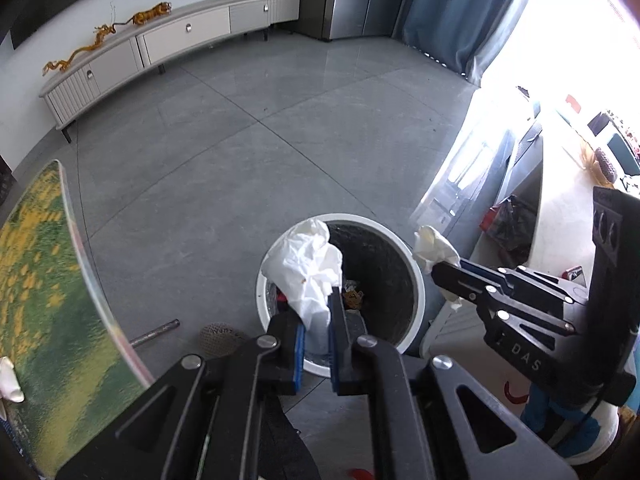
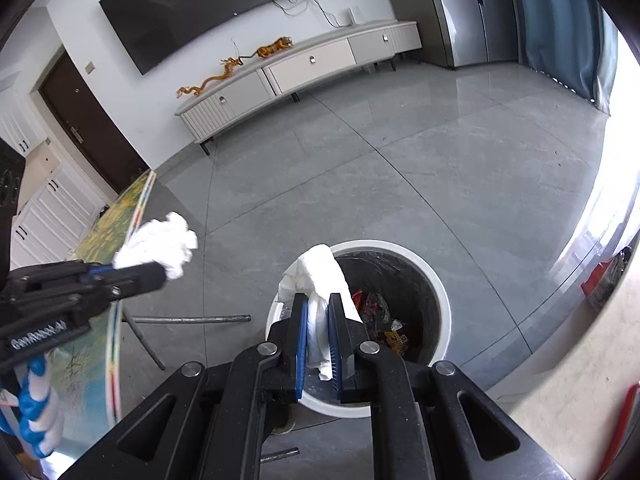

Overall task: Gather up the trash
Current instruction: 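Carry both white tissues over the white bin and open both tools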

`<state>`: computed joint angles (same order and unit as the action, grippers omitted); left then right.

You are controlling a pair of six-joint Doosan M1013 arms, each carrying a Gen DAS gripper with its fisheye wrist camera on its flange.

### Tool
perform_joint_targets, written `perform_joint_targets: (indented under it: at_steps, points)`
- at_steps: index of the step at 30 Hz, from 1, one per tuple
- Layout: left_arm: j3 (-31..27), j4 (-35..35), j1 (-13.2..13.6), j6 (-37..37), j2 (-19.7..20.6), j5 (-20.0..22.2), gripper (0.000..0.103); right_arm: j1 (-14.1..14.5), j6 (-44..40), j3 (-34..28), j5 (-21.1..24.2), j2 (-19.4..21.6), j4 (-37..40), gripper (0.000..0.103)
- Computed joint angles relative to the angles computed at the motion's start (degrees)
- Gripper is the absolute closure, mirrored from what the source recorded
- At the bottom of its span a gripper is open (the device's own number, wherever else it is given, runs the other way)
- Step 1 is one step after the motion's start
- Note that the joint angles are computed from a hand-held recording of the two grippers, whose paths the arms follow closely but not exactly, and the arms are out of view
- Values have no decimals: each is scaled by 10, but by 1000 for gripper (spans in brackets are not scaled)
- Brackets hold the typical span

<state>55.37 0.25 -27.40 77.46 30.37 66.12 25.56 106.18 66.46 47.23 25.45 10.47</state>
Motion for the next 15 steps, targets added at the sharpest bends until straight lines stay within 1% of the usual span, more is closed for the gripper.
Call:
perform_joint_targets:
  at_steps: [2, 9, 10, 11, 12, 13, 14, 15]
  points:
    - [-12, -10, 1, -2, 11, 8, 93, 0, 2, -11, 11, 8, -2, 92]
    - [-44, -26, 2, -6, 38, 23, 93, 0, 16, -41, 43, 29, -23, 91]
    - [-47, -35, 4, -6, 40, 24, 90, 0, 19, -43, 46, 30, -27, 90]
    - [-48, -40, 5, -6, 42, 24, 88, 0, 23, -45, 50, 32, -31, 89]
    - [-49, -45, 6, -8, 43, 23, 80, -1, 24, -47, 53, 33, -34, 87]
    - [-49, -47, 7, -11, 43, 20, 69, -1, 26, -48, 57, 34, -37, 84]
    - [-49, -49, 7, -14, 43, 18, 64, -1, 29, -49, 59, 35, -41, 82]
    - [-48, -52, 8, -18, 43, 14, 58, -1, 32, -51, 61, 36, -46, 77]
